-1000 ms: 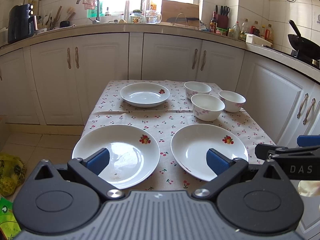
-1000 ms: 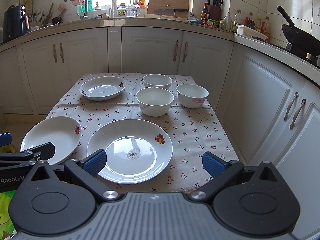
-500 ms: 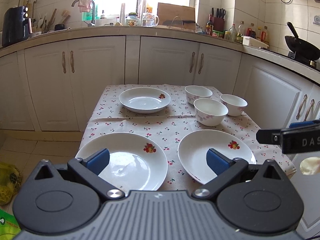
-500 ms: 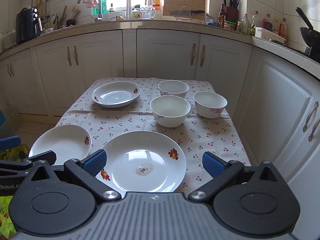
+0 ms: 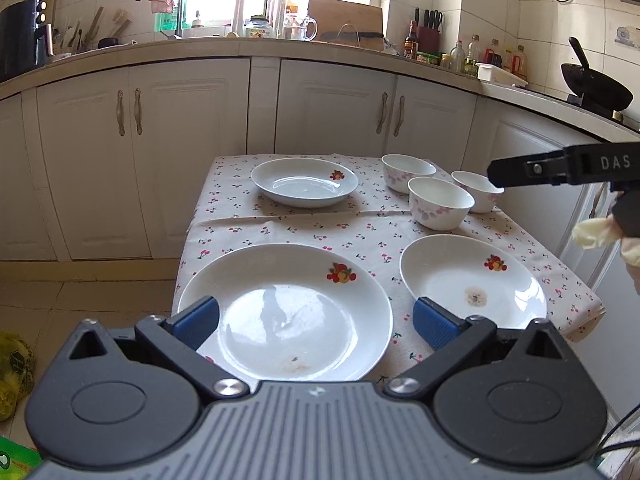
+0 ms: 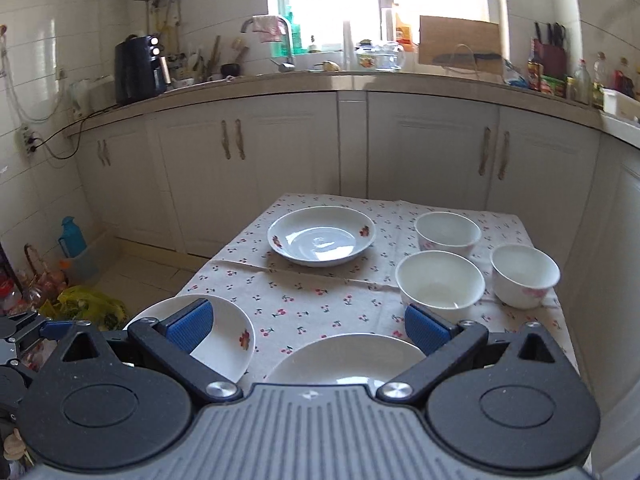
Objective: Organize plates and bowls
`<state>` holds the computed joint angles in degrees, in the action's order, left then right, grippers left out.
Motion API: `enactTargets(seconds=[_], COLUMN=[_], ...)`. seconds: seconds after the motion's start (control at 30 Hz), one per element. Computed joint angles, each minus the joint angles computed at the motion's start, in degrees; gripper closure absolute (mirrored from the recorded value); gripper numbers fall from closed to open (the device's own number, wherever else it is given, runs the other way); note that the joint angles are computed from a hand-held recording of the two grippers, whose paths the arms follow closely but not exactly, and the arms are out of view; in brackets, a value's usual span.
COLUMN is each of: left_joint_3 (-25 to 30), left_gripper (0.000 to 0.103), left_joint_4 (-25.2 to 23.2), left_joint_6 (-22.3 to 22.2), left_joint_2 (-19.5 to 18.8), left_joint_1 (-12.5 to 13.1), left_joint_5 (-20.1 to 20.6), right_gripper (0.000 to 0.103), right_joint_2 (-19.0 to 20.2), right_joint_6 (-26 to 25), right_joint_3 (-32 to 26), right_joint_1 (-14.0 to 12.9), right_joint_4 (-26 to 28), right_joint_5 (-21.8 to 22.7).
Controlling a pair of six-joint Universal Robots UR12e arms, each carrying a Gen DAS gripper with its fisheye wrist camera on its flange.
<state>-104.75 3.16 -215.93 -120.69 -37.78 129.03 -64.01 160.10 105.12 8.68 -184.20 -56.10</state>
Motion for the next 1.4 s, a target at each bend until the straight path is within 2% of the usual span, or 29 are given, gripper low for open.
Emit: enactTargets(seconds=[0.1,0.23,0.33,0.43,0.47,0.53,0.67,0.87,1.0,1.17,1.4], left_joint_3=[-1.45,-3.61,-4.64,-5.73,-6.13,-6.68,-6.98,-7.20,-7.22,-7.18,-7.26], left_gripper=[0.001,0.001,0.001,0.001,0.001,0.001,0.001,0.001,0.001,0.001,0.001], left_joint_4=[-1.69,-0.99,-1.63,-2.41,-2.05,-0.17,1.55,3.88,4.27,5.19,5.14], left_joint_6=[-1.20,-1.57,0.08,1.10,1.47,2.16,5.78,11.61,13.41,15.49,17.05], left_joint_2=[0.72,1.19,1.31,1.70,1.80,1.46,0.95,0.45,0.32,0.11,0.22], left_joint_1=[0.52,1.30,1.78,2.72,3.14,3.32,3.72,4.85,5.71,6.24,6.77], left_joint_5=[-0.94,-3.68,-5.40,-9.38,-11.05,-11.20,-10.86,-12.48,-14.43,-16.31,-17.94], right_gripper=[0.000,0.000,0.000,0.000,0.000,0.000,0.000,0.000,0.001,0.017,0.031], right_joint_2=[1.15,2.53,3.13,3.82,4.02,4.47,5.42,7.46,8.94,10.81,12.30], right_joint_6=[-2.50,-5.29,-8.07,-10.82,-11.42,-12.94,-16.15,-20.06,-22.59,-24.00,-25.39], right_joint_3=[-1.65,-3.63,-4.97,-6.22,-6.62,-7.56,-9.44,-13.46,-16.40,-20.55,-23.48], right_joint_1=[1.04,2.23,2.83,3.63,3.88,4.43,5.41,6.68,7.12,7.52,7.86], right_joint_4=[2.29,6.06,10.35,14.08,15.15,17.59,22.23,30.32,35.73,44.08,48.94], right_joint_5=[0.58,1.71,3.28,3.23,3.24,2.80,1.68,0.30,0.39,0.28,0.72])
